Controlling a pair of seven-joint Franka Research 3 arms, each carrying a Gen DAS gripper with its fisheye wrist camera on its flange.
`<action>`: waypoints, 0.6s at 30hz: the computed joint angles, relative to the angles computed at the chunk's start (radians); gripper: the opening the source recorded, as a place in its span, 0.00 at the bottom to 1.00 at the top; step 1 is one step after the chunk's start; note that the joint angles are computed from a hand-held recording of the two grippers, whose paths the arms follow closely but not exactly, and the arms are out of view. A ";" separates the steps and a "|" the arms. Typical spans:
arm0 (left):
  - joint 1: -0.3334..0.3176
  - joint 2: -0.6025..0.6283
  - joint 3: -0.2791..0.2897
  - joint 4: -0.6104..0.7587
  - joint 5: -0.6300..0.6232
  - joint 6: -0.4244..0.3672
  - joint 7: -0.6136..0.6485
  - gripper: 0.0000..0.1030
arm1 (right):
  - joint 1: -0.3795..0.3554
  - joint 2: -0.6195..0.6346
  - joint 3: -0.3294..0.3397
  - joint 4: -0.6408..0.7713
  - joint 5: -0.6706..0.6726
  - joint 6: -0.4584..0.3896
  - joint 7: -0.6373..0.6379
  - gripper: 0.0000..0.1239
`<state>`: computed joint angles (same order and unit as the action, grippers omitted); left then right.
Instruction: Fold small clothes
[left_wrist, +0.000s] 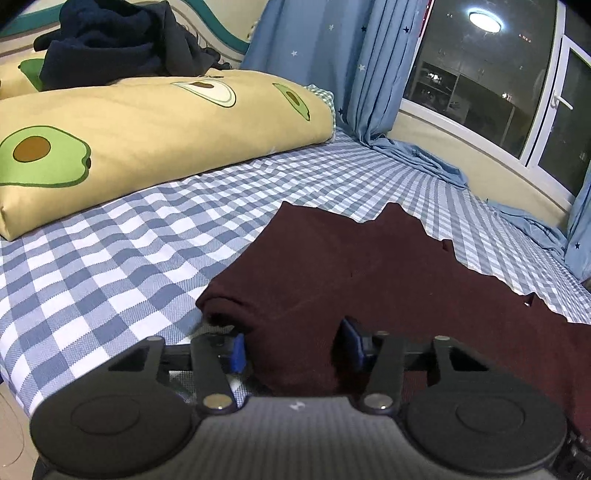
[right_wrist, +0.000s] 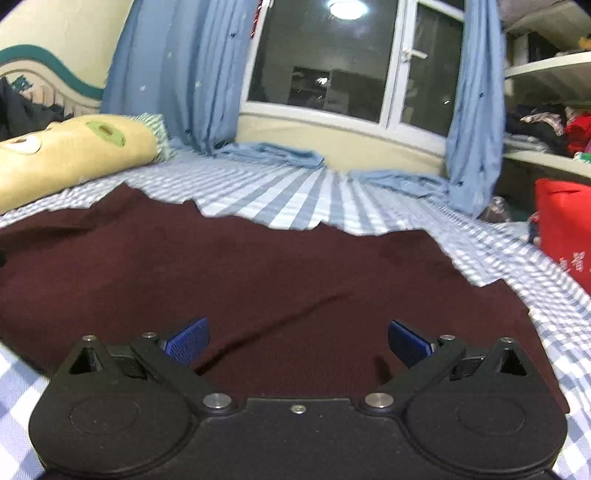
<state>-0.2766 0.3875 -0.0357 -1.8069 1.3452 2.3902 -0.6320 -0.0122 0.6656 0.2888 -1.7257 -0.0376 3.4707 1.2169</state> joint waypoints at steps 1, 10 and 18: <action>-0.002 0.003 -0.001 0.004 -0.003 -0.006 0.005 0.51 | -0.012 0.004 0.012 0.002 -0.007 -0.003 0.004 0.83; -0.014 -0.007 0.003 0.056 0.122 -0.004 0.032 0.17 | -0.053 0.002 0.052 -0.010 -0.037 0.000 0.025 0.83; -0.015 0.066 0.007 0.267 0.166 0.101 0.260 0.17 | -0.125 -0.011 0.097 -0.028 -0.097 0.037 0.052 0.83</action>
